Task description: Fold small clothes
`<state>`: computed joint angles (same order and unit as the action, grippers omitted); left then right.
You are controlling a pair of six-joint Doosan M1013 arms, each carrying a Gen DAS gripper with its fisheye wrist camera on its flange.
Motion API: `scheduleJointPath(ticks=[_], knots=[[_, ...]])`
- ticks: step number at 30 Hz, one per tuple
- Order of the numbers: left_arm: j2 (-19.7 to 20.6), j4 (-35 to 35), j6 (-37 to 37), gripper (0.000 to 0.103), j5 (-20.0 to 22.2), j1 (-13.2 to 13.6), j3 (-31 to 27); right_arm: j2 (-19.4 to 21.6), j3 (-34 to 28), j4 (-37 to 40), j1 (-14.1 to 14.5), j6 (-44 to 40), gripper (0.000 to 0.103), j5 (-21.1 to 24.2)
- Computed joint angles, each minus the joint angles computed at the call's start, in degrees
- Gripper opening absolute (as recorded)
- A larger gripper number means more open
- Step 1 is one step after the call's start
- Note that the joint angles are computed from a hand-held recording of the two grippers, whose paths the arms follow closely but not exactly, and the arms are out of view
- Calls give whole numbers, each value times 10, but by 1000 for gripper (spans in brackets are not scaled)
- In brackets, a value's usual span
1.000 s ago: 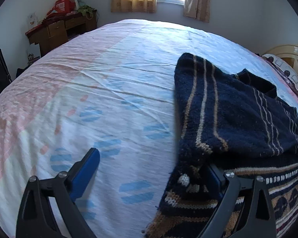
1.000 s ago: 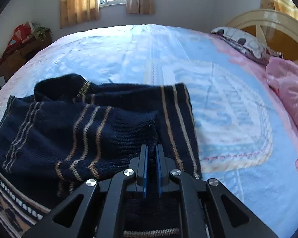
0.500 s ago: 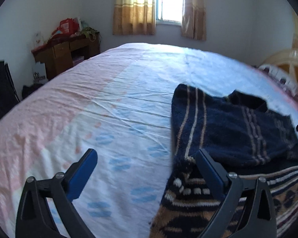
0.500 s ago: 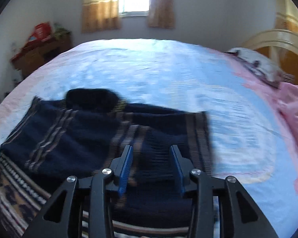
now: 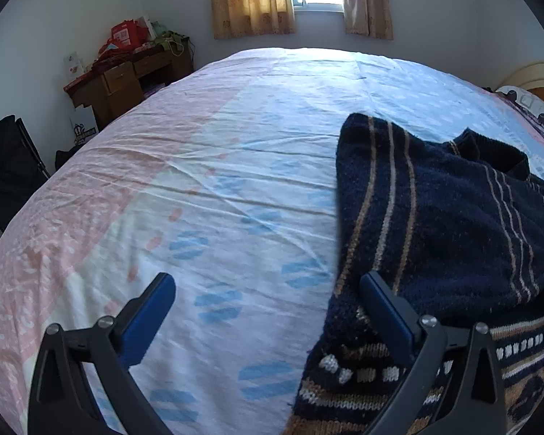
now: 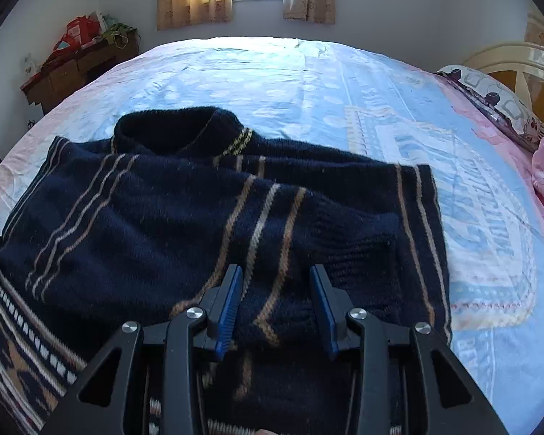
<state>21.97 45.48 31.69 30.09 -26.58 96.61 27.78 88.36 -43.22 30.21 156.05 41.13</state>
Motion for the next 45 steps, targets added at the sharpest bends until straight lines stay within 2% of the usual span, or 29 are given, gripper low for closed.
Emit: scheduleJointPath(ticks=[6,10,14,16,17,19,21,22,25,27,29,30,32,34,38,40,42,45], knots=[[-6,0,-9,103,-14,0,13,-11,11,-2,2,-11,40,-9],[-7,-3,-7,103,-16,1,13,-27,23,-29,-16,56,40,-29],[-6,-61,35,103,-36,12,11,-29,18,14,-49,66,40,-44],[-6,-94,59,103,-45,17,11,-22,8,74,-62,9,40,-52],[-6,-113,72,103,-50,20,11,-13,-2,101,-66,-22,39,-42],[-5,-147,94,103,-59,25,11,1,-19,66,-60,-20,24,0],[-4,-166,106,103,-61,27,10,17,-37,8,-49,-11,22,52],[-4,-168,108,103,-61,27,9,18,-39,11,-51,-7,22,55],[-3,-170,108,103,-63,27,9,-1,-18,30,-59,22,22,12],[-3,-172,107,103,-63,27,8,-23,9,12,-54,61,23,-26],[-3,-162,98,103,-60,24,7,-33,25,27,-46,35,24,-65],[-3,-158,98,103,-60,24,7,-32,25,52,-42,-10,25,-64],[-6,-160,104,103,-60,24,10,-21,18,62,-28,-60,25,-23],[-11,-182,133,103,-62,26,12,-27,31,27,-21,-36,25,-27],[-33,-150,124,103,-63,21,35,-61,71,53,-33,16,25,-85],[-45,-109,99,103,-65,14,51,-66,79,41,-29,37,27,-72],[-51,-108,112,103,-69,8,63,-62,77,51,-26,23,27,-44],[-47,-94,120,103,-53,-1,66,-65,96,23,-28,42,27,-67]])
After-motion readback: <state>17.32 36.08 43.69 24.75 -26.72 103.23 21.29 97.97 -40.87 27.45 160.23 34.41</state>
